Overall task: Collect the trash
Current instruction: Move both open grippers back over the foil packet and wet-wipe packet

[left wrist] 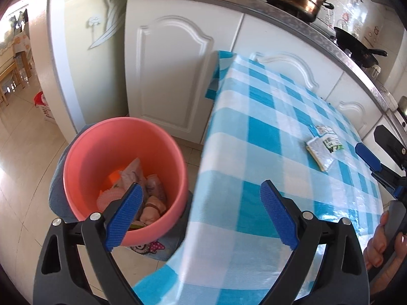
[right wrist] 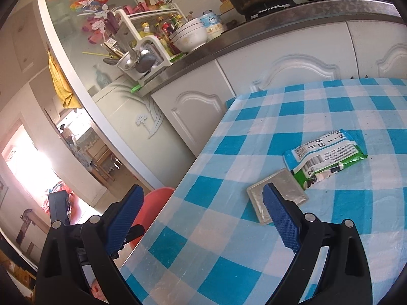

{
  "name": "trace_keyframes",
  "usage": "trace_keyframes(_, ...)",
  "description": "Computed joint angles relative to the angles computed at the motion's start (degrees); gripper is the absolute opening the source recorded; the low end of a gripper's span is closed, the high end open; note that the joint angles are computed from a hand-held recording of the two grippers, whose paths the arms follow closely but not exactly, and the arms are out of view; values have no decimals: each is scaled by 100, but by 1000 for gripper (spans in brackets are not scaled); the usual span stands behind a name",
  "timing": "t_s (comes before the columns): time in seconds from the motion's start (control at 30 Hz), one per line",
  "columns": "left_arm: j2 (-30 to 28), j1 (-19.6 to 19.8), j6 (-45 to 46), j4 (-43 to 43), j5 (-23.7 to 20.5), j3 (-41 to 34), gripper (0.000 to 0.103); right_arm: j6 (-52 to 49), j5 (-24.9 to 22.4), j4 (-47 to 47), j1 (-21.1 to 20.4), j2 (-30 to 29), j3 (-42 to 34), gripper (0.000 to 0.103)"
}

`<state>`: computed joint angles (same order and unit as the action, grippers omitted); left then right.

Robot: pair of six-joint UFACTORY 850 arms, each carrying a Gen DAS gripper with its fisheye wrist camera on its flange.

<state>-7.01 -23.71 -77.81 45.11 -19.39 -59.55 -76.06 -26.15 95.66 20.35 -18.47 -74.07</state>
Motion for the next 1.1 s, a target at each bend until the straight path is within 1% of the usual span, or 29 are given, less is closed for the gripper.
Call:
trace_keyframes(0.1,-99,-119,187,-173,-61,-174,94,-304,-23,392,-166,94,128,93)
trace_keyframes(0.2,-196,-192,488,-515,-33,-332,94,-460,-7,608,-354,154,209,93)
trace_keyframes(0.3,-313,-261,801,-843,4,-502,94,-527,-62,835,-600,190,283,93)
trace_keyframes(0.5,-671,-429,1298,-1300,-26,-982,94,-635,12,1219,-1131,258,431,93)
trace_keyframes(0.63,-1012,-577,1773,-1467,-81,-1475,94,-544,-16,1371,-1464,246,511,93)
trace_keyframes(0.73,-1330,-640,2481,-1894,-78,-1948,94,-496,-79,1520,-1682,216,569,93)
trace_keyframes(0.8,-1590,-665,2714,-2050,-117,-2326,94,-489,-136,1613,-1790,195,611,93)
trace_keyframes(0.87,-1875,-646,3044,-2455,-84,-2724,94,-483,-203,1666,-1867,170,633,93)
trace_keyframes(0.93,-2214,-658,2840,-2356,-231,-3192,94,-467,-247,1663,-1917,143,633,93)
trace_keyframes(1.0,-2618,-693,2412,-1957,-566,-3761,94,-448,-325,1647,-1966,117,632,93)
trace_keyframes(1.07,-3136,-742,2144,-1599,-1134,-4506,94,-434,-384,1635,-2009,107,639,93)
trace_keyframes(1.1,-3388,-750,2229,-1573,-1396,-4873,94,-434,-397,1629,-2025,107,642,93)
